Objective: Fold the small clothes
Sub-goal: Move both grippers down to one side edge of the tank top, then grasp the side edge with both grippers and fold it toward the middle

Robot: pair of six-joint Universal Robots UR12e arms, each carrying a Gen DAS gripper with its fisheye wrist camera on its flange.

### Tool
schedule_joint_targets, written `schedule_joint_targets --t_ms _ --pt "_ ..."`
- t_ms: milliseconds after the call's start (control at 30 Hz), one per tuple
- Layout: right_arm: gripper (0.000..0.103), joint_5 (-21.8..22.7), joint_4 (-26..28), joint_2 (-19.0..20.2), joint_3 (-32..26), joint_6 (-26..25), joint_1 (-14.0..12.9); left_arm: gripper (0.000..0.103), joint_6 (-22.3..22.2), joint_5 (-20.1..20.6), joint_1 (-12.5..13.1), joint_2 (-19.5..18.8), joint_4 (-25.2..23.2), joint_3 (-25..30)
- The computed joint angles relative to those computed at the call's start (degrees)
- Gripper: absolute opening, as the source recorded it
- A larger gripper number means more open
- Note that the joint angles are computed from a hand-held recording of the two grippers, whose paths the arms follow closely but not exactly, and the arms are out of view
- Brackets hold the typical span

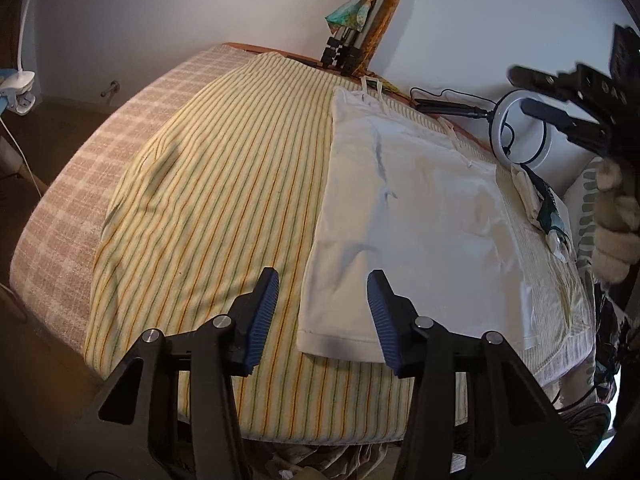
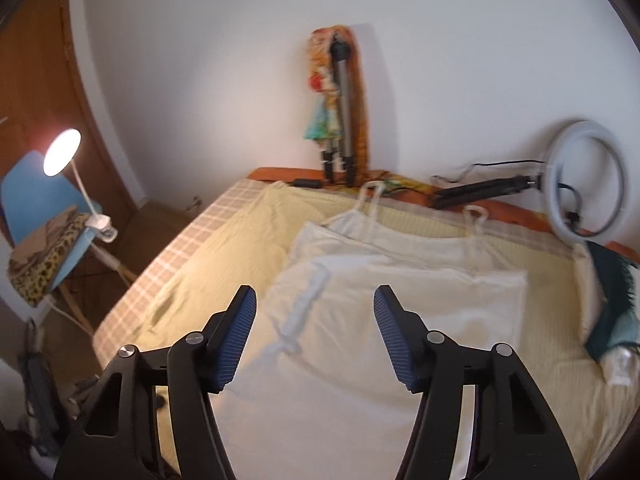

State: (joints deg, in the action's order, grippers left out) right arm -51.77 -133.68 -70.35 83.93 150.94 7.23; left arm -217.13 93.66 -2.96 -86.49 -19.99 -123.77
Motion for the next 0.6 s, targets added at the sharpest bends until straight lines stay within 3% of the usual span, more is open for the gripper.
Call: schedule_joint_targets --t_ms 167,333,467,600 --pt "0.06 -1.88 8.15 4.76 -6.86 -0.34 3.89 0.039 -0.02 -2.91 0.48 -0.92 -1.69 -0.26" --pt "0.06 -6.54 12.27 10.12 -13.21 0.36 7.33 0.029 -0.58 -5.44 1.52 -1.97 -3.19 -0.52" --pt "0.056 -10.11 14.26 13.84 -17.74 2.15 9.31 0.027 -0.8 -7.54 2.24 -2.12 -2.01 -0.94" --pt "0.055 -12.12 15.42 16.68 -20.91 3.75 10.38 0.018 -1.14 -10.65 3.23 -2.41 -0.82 -1.23"
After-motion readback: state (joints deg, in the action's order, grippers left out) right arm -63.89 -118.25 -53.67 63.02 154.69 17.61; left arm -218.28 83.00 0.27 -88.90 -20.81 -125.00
